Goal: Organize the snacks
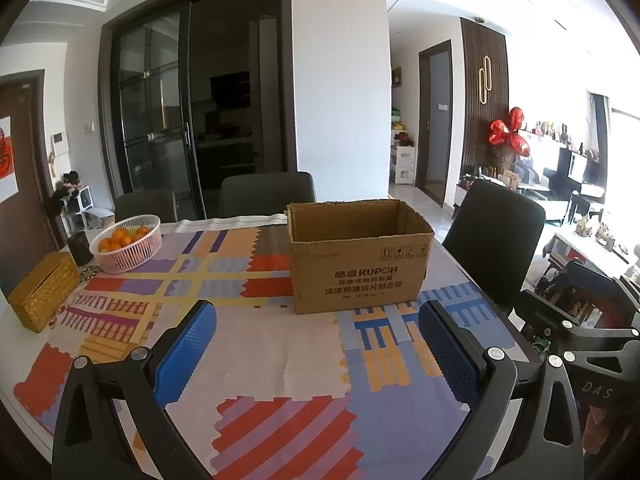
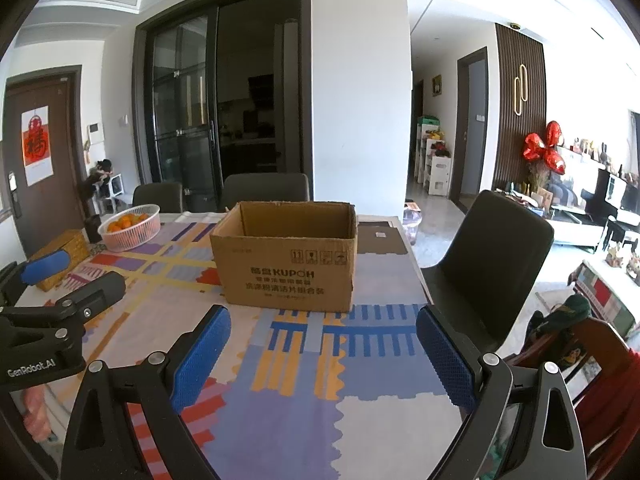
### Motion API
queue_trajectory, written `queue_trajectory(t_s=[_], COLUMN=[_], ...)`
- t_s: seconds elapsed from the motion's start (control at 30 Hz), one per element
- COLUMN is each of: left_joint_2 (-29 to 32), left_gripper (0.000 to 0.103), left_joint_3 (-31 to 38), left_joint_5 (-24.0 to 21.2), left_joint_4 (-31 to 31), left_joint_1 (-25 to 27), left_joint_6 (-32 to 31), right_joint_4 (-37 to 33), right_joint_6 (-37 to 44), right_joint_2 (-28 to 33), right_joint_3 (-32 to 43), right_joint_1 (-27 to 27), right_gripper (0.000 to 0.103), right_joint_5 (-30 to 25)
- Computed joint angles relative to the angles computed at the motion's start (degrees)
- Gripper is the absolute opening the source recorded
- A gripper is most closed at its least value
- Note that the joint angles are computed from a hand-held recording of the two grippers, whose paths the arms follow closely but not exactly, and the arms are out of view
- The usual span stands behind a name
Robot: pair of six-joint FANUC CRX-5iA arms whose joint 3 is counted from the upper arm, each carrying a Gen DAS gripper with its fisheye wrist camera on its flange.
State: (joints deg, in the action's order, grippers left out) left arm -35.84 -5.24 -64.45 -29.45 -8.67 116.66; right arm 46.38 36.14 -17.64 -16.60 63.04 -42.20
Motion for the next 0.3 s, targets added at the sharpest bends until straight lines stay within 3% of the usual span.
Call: queue_trajectory(t_s=[0.3], left_joint_2=[0.1], left_gripper=[0.103], left_joint_3=[0.4], left_joint_5=[-1.2], left_joint_4=[-2.8], left_joint_1=[-2.4], left_joint_6=[2.0], right_joint_4=[0.1], right_joint_6=[-0.6], right_joint_2=[-0.1], right_joint_3=[-0.1], right_joint_1=[-0.1], right_gripper=[0.095], right_joint_5=[0.1])
